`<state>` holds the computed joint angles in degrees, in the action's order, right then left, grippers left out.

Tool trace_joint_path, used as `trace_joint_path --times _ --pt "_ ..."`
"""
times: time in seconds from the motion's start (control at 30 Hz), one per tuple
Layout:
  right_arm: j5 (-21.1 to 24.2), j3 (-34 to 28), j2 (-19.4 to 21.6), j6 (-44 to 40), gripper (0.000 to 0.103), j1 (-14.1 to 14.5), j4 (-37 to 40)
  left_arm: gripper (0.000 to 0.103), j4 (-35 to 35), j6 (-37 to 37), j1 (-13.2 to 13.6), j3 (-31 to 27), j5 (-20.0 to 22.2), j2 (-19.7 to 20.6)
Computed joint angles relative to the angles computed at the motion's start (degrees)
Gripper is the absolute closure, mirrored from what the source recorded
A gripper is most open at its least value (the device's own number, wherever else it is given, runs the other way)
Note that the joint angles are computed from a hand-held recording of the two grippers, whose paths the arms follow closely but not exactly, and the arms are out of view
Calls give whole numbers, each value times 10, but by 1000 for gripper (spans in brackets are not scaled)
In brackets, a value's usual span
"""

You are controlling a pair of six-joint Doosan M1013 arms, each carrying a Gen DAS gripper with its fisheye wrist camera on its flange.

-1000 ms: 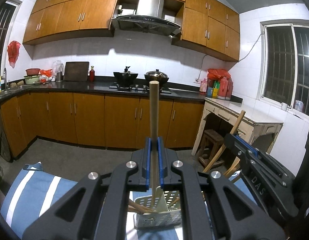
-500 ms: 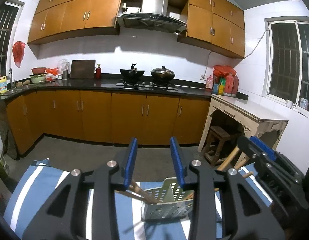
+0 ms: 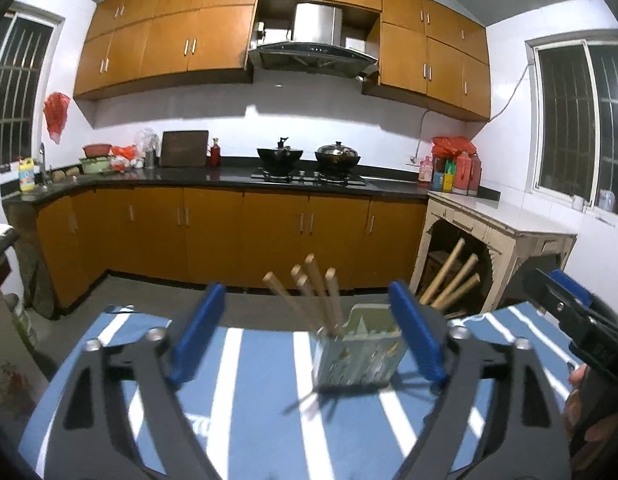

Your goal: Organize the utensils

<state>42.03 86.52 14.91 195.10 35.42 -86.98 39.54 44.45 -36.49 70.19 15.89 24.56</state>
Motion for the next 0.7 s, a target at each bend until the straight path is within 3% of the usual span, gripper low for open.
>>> trace_joint_path --times 0.13,0.5,0.7 --pt "23 16 -1 -14 2 20 1 4 95 -86 -5 56 -11 -28" --pt "63 57 -2 -25 2 53 44 4 399 -397 -21 181 7 -77" --pt "87 81 -5 -15 2 72 42 4 430 -431 -23 216 12 -90"
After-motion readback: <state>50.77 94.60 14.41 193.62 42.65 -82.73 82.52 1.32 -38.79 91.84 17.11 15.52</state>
